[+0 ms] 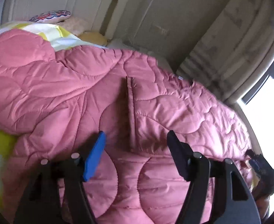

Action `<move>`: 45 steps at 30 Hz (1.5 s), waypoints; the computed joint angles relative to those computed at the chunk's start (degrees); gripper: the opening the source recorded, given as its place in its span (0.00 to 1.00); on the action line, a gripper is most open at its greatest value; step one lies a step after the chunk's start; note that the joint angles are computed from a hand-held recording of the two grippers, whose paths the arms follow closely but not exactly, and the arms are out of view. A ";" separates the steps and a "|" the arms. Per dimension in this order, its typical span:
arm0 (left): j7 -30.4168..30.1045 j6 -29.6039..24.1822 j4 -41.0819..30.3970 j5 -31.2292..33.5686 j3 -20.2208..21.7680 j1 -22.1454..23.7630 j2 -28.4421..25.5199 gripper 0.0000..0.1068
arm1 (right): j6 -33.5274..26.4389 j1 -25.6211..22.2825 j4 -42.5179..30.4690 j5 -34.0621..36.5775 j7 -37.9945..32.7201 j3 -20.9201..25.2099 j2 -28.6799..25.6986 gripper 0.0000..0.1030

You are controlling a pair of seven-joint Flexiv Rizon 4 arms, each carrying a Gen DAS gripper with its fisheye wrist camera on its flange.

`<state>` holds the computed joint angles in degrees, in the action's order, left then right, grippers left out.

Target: Fold large clothes

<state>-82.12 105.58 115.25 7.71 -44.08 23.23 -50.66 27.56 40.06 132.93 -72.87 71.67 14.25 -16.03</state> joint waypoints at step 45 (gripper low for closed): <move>-33.78 21.68 10.95 -15.41 13.56 15.56 10.62 0.83 | 1.13 4.84 -8.87 -4.67 -11.06 -4.65 -6.16 0.95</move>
<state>-115.89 127.26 126.21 -7.70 -30.52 38.79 -40.04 28.69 44.90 124.05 -77.53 60.61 9.60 -22.19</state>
